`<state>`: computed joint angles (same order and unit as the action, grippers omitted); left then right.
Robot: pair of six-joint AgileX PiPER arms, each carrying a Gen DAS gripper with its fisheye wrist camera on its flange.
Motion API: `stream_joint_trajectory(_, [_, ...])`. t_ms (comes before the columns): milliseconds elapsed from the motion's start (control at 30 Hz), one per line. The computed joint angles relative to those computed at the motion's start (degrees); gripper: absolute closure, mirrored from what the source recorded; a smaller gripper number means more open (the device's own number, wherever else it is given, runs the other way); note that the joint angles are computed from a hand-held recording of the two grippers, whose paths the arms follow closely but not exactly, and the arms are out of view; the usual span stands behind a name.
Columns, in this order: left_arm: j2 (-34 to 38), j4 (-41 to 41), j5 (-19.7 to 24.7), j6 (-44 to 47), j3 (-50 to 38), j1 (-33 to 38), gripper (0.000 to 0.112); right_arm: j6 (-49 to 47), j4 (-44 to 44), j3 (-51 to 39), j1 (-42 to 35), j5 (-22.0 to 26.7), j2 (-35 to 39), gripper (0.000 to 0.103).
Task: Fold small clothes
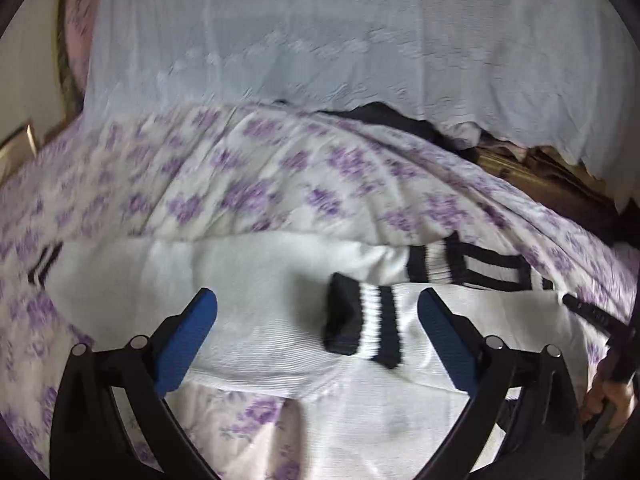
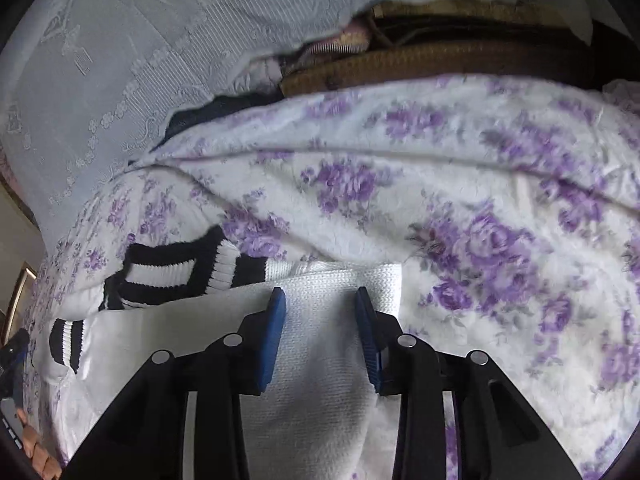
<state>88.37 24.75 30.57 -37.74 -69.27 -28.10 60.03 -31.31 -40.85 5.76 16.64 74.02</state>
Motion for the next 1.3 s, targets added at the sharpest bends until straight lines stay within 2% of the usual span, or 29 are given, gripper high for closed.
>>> stream_joint_trajectory(67, [2.94,-2.42,1.05,4.39,-2.08,-1.28,0.014,4.58,-4.99,1.59,4.46,2.8,-4.28,0.065])
stream_joint_trajectory(100, [5.28,-5.92,3.38,8.48,-4.19,-1.06,0.014,3.48,-4.06,2.3,6.33,4.01,-5.87,0.064])
stream_joint_trajectory(167, [12.6,-6.83,10.45,10.25,-9.88,-0.58,0.013,2.63,-2.78,3.25,10.43,6.42,-5.55,0.044])
stream_joint_trajectory(200, [16.06,-8.64,12.78,12.51,-12.26,0.17,0.013,5.53,-5.3,3.99,13.03,7.66,-4.07,0.04])
stream_joint_trajectory(267, [16.26,-10.57,12.91,14.11,-12.92,1.18,0.013,15.96,-15.24,4.55,19.62,13.17,-2.68,0.039])
stream_joint_trajectory(300, [15.58,-10.55,13.38,13.67,-12.82,1.16,0.013,20.29,-18.07,4.54,21.62,15.74,-3.82,0.039])
stream_joint_trajectory(367, [12.13,-8.51,11.15,10.41,-9.75,1.17,0.013,29.46,-24.54,7.27,25.43,18.6,-8.75,0.039])
stream_joint_trajectory(433, [8.38,-8.9,7.69,10.49,-6.86,2.16,0.013,29.46,-23.7,7.78,26.49,20.63,-9.71,0.038])
stream_joint_trajectory(467, [8.1,-8.68,7.72,10.66,-7.31,2.81,0.013,26.02,-20.06,7.56,24.71,19.19,-8.55,0.033])
stream_joint_trajectory(533, [11.79,-8.36,11.69,11.24,-11.13,3.58,0.013,15.05,-9.41,7.94,17.35,11.25,-5.53,0.025])
stream_joint_trajectory(567, [15.14,-10.28,14.11,13.21,-13.14,4.89,0.013,12.1,-6.76,8.47,15.52,9.26,-6.85,0.024])
stream_joint_trajectory(600, [16.65,-12.3,14.24,14.28,-13.72,5.87,0.013,11.45,-6.23,8.8,14.87,8.38,-6.94,0.024])
stream_joint_trajectory(633, [15.87,-12.03,13.05,13.62,-12.9,5.84,0.013,13.08,-7.63,9.19,15.34,8.35,-7.09,0.024])
stream_joint_trajectory(700, [13.25,-13.12,13.43,14.56,-12.22,6.12,0.013,22.74,-15.69,10.67,17.78,10.36,-9.63,0.024])
stream_joint_trajectory(767, [7.56,-13.79,9.86,14.11,-7.5,7.49,0.013,34.2,-23.77,13.61,21.98,15.19,-15.85,0.024])
stream_joint_trajectory(833, [3.81,-16.49,8.58,16.87,-4.6,10.79,0.013,44.31,-29.44,16.91,25.71,19.91,-21.55,0.022])
stream_joint_trajectory(900, [1.16,-25.1,7.59,25.45,-1.53,17.5,0.013,47.1,-29.12,19.74,23.55,20.05,-26.36,0.02])
stream_joint_trajectory(1000, [0.78,-38.75,9.28,38.54,1.37,29.43,0.013,43.47,-24.15,22.46,14.62,13.98,-30.69,0.019])
stream_joint_trajectory(1067, [2.8,-44.93,11.64,43.04,1.23,36.13,0.014,41.48,-21.78,23.45,10.12,10.51,-31.85,0.016])
stream_joint_trajectory(1133, [5.94,-53.5,15.48,49.28,-0.02,43.63,0.014,42.82,-22.75,23.52,11.21,11.4,-32.21,0.013])
stream_joint_trajectory(1200, [8.83,-61.74,17.7,54.84,-1.01,47.81,0.014,42.93,-23.45,23.0,12.36,11.84,-31.12,0.012])
stream_joint_trajectory(1300, [10.39,-66.2,17.99,57.25,-2.57,50.48,0.014,43.69,-24.22,22.85,13.83,12.35,-30.46,0.012])
